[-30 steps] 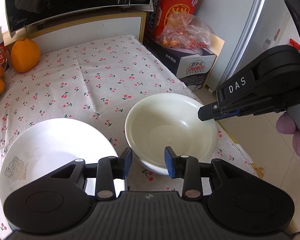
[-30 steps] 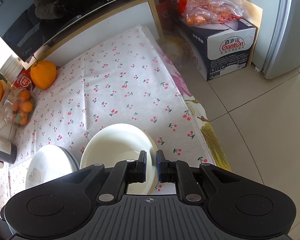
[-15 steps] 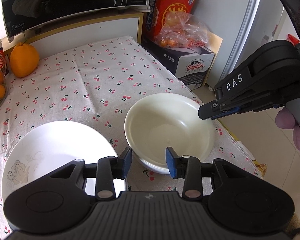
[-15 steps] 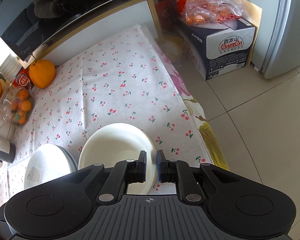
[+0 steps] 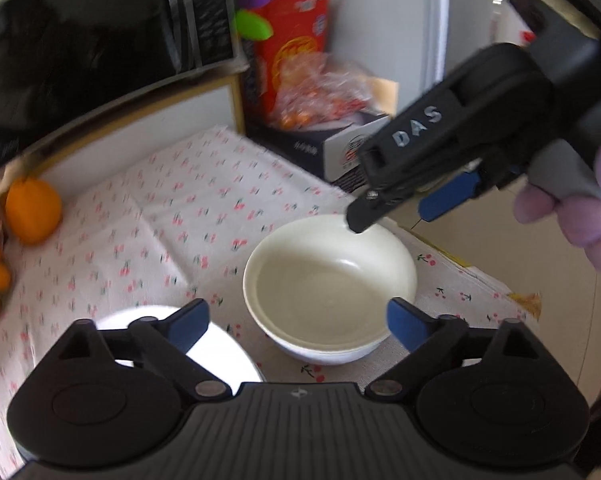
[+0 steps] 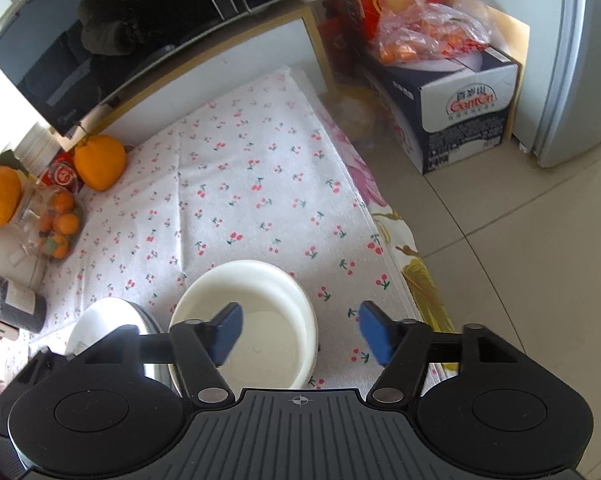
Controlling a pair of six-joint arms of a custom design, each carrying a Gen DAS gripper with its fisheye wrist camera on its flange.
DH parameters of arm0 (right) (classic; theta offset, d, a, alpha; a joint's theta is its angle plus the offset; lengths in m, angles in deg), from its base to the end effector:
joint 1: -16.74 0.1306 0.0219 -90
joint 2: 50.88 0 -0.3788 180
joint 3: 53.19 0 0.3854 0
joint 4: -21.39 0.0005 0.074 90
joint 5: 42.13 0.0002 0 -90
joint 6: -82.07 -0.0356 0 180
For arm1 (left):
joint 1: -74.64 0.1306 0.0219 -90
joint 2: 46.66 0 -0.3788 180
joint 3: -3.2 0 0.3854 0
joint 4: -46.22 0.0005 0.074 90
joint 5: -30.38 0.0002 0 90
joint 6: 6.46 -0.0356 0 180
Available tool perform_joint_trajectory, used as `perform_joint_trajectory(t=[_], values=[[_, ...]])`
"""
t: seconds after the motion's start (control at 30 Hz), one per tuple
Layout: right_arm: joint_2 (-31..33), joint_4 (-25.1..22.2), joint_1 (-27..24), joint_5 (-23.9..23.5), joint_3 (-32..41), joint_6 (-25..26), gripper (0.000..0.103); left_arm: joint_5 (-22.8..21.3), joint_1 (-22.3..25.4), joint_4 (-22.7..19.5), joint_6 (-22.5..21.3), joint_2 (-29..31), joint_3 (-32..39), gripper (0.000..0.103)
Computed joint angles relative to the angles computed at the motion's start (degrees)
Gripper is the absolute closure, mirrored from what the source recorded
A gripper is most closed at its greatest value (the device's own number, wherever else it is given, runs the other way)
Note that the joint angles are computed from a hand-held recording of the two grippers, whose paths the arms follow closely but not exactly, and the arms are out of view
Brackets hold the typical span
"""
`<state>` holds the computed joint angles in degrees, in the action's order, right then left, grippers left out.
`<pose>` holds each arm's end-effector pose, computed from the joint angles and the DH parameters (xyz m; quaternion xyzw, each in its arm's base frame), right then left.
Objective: Organize plates and bowls
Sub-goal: 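Lower the small cream bowl into the nested bowls and open both tools, then close both tools on the rim of the stacked bowls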
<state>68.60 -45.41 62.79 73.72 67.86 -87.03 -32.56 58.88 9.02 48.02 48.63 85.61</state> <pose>0.4542 0.4481 0.3745 0.3168 0.8990 0.0849 0.2902 0.4769 -0.1519 0.3407 0.4674 0.7893 -0.1597 0.3647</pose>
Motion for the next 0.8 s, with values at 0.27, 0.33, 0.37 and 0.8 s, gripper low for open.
perform_joint_trajectory(t=[0.27,0.33,0.37,0.8], values=[[-4.3,10.5,0.8,0.7,-10.1,0.4,0.03,8.0,1.8,-3.8,-9.2,2.1,1.3,0.001],[-5.2,12.8,0.9,0.6,-12.3,-0.5,0.03,8.0,1.8,-4.0,-11.2,2.4,1.5,0.001],[-5.6,13.8,0.9,0.5,-13.2,-0.8,0.03,8.0,1.8,-4.1,-12.1,2.5,1.6,0.001],[-6.1,20.8,0.6,-3.3,-16.5,-3.6,0.03,3.8,0.6,-6.4,-17.4,5.1,3.5,0.001]])
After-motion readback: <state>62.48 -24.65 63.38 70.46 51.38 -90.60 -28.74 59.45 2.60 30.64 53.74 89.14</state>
